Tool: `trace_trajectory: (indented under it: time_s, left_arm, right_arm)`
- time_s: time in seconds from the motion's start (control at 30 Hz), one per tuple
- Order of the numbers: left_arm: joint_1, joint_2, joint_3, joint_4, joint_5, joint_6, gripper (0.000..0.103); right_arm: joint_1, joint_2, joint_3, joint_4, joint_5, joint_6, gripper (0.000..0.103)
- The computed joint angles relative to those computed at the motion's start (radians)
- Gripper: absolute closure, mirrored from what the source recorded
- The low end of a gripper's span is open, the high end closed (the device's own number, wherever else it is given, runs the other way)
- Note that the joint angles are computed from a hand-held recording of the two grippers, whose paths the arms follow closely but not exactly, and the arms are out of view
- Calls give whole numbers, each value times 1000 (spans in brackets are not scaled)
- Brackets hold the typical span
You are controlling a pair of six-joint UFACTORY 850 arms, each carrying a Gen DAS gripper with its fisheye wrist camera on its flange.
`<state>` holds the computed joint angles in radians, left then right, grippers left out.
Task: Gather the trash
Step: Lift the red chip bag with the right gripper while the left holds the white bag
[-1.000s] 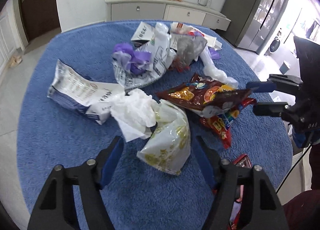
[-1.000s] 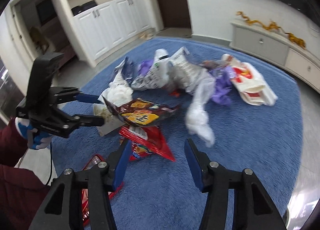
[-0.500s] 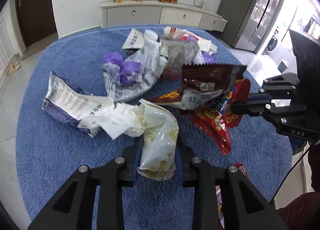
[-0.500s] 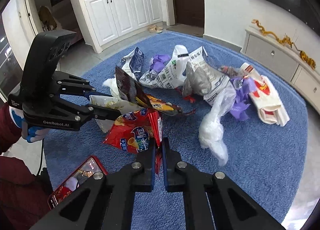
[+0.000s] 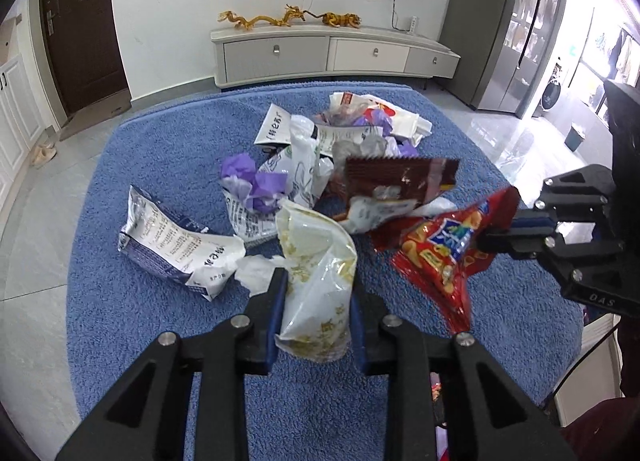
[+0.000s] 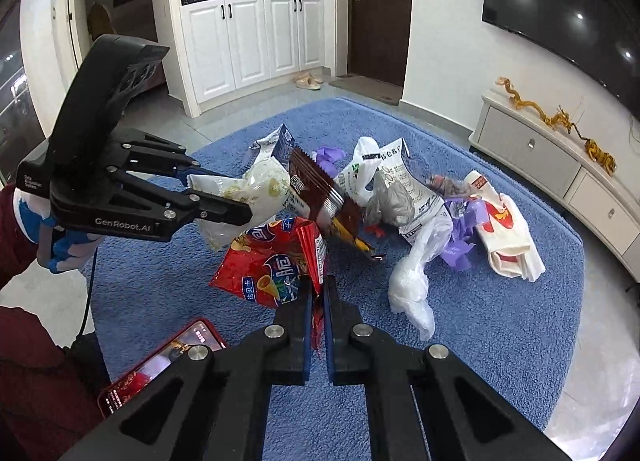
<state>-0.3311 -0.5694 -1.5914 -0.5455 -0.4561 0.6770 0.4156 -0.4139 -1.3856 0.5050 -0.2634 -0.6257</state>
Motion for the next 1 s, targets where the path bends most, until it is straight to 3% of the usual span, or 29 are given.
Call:
trace_trajectory:
  time_s: [0.33, 0.6, 1.0]
  left_arm:
    - [-15, 21, -6, 58, 37, -62, 76]
    - [-52, 34, -6, 277, 91, -262, 76]
    - [-63, 37, 42, 554, 148, -504, 76]
  right_arm:
    - [-4, 62, 77, 123, 55, -122, 98]
    - [-21, 126, 152, 309, 102, -282, 98]
    - [-26, 129, 156, 120, 104, -75, 98]
